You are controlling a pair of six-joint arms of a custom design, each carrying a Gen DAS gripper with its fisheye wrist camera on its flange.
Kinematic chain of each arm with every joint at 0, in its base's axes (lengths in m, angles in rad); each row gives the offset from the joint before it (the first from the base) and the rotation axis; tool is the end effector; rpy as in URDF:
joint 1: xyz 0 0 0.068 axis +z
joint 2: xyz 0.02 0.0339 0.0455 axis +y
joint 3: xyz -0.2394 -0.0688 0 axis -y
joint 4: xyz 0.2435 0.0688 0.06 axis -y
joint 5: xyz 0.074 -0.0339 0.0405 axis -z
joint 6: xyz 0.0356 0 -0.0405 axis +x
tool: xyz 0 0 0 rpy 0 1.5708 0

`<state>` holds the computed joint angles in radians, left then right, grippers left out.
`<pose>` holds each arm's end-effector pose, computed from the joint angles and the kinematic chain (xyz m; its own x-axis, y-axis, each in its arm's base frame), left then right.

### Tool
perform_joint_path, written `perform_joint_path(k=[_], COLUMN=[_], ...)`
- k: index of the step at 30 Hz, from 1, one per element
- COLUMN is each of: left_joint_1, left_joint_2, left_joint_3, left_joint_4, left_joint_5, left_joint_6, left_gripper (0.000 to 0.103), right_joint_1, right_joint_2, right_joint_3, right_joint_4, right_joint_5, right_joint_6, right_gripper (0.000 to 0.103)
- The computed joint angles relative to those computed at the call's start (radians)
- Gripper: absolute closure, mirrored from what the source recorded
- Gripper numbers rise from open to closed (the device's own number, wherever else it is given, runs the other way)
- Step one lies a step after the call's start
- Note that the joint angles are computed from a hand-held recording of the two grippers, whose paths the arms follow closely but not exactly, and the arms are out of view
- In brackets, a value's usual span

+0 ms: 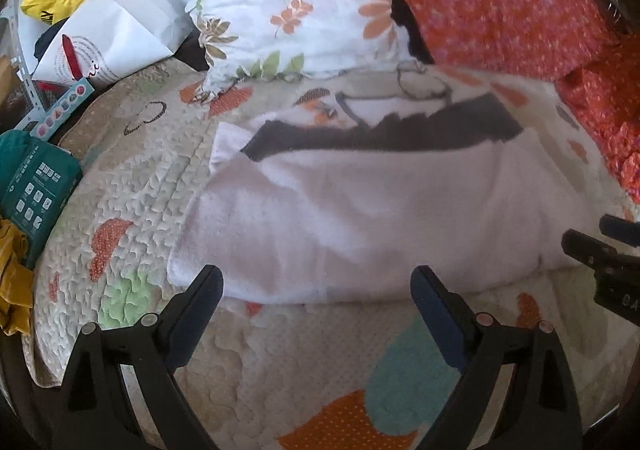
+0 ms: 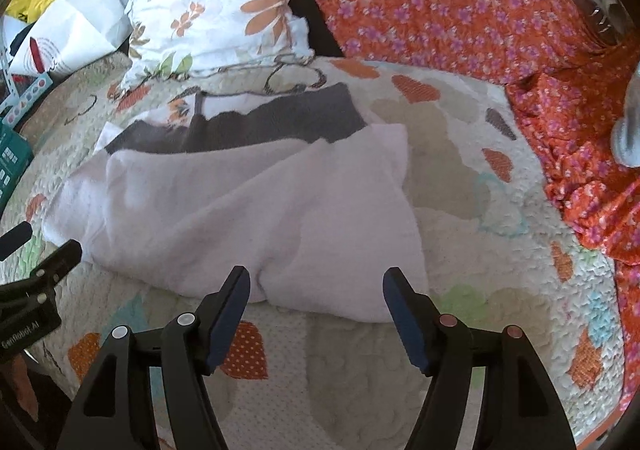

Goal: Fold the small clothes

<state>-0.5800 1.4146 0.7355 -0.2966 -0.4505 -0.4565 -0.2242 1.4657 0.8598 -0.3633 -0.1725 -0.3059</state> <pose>0.2338 -0.1347 0.1559 -0.7492 0.0164 -0.6621 -0.0458 0.9960 0.0765 0.2850 -0.0587 0.1723 -0.8039 -0.1210 -0.5823 -0.1235 0.9917 -0.0355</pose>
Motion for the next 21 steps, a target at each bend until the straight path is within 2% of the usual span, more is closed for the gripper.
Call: perform_joint_path(k=[10, 21], left_joint_1=[0.071, 0.082], left_joint_2=[0.058, 0.071], left_joint_3=[0.004, 0.008], left_joint_4=[-0.019, -0.033], left_joint_5=[0.108, 0.125], left_joint_6=[-0.017, -0.026], left_gripper=[0.009, 0.009], right_joint_1=[0.125, 0.127], right_joint_2=[0.056, 0.067], right_joint_3=[0.016, 0.015], right_joint_4=[0.008, 0.005], right_joint_5=[0.048, 0.052], right_joint_6=[0.016, 0.013], right_gripper=[0.027, 0.026])
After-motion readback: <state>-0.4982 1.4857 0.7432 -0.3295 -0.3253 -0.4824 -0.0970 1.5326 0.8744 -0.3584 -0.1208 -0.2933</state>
